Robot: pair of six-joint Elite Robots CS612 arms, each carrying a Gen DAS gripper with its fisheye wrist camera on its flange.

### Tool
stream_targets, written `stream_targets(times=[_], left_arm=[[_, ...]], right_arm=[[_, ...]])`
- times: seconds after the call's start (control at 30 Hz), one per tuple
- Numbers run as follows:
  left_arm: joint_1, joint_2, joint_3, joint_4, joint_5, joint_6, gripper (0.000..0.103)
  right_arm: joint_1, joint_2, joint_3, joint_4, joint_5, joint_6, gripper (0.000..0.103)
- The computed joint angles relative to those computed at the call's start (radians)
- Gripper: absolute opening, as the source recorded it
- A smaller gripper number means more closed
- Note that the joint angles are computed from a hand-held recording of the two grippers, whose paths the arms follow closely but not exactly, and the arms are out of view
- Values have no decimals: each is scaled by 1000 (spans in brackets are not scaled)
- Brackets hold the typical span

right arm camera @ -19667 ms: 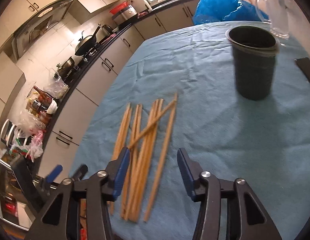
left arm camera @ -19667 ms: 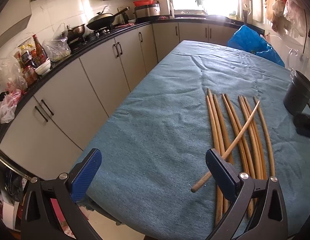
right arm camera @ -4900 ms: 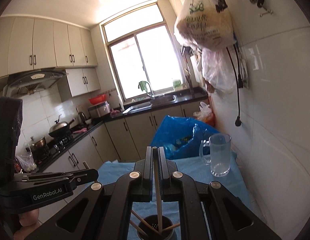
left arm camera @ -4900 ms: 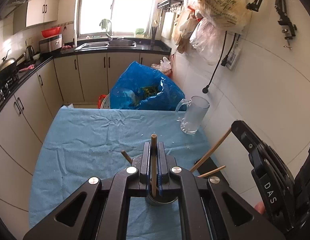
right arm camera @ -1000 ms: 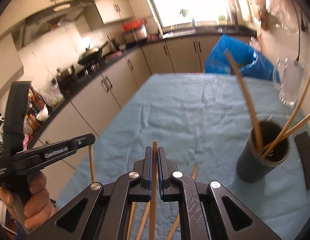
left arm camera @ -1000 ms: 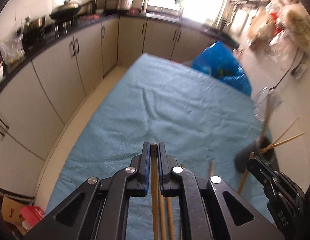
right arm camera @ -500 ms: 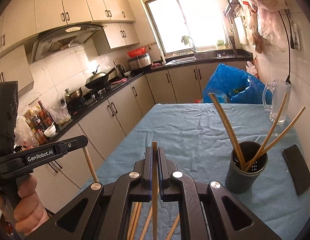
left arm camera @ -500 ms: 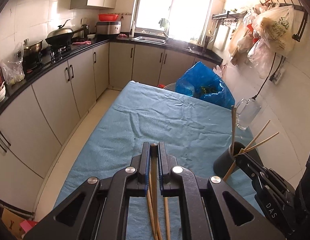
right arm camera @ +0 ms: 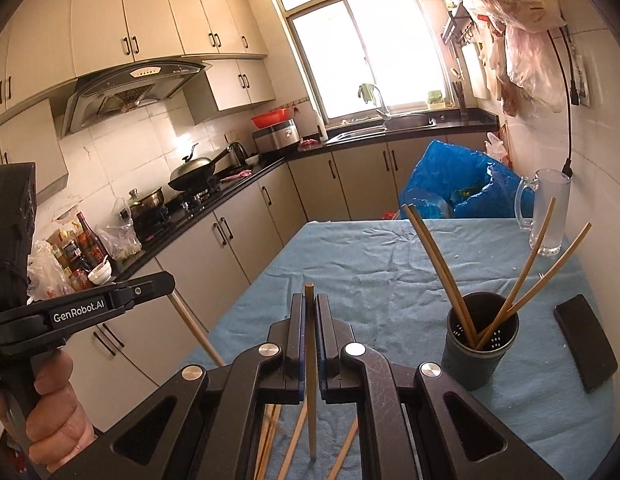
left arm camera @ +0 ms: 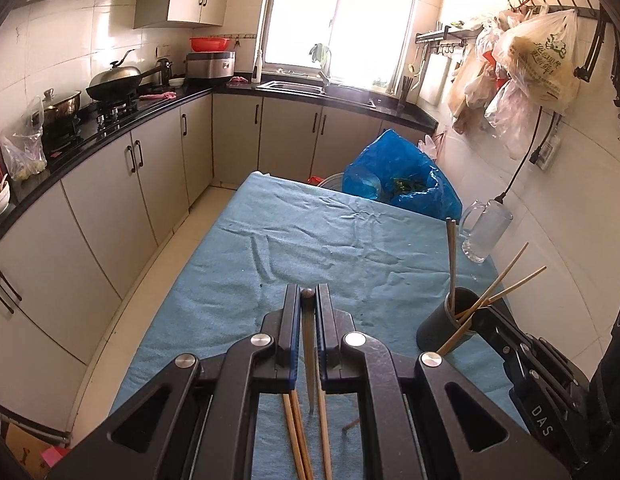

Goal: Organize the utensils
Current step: 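Carry both chopsticks upright over the black cup and open both tools to drop them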

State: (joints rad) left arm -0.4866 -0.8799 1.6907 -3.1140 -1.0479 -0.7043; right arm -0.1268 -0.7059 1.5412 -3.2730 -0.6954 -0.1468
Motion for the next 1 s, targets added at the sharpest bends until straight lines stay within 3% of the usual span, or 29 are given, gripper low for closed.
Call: stream_targets(times=[1.0], left_arm=[[-8, -9, -10, 0, -5, 22, 7]], right_arm=[[-22, -11, 15, -77, 12, 73, 5]])
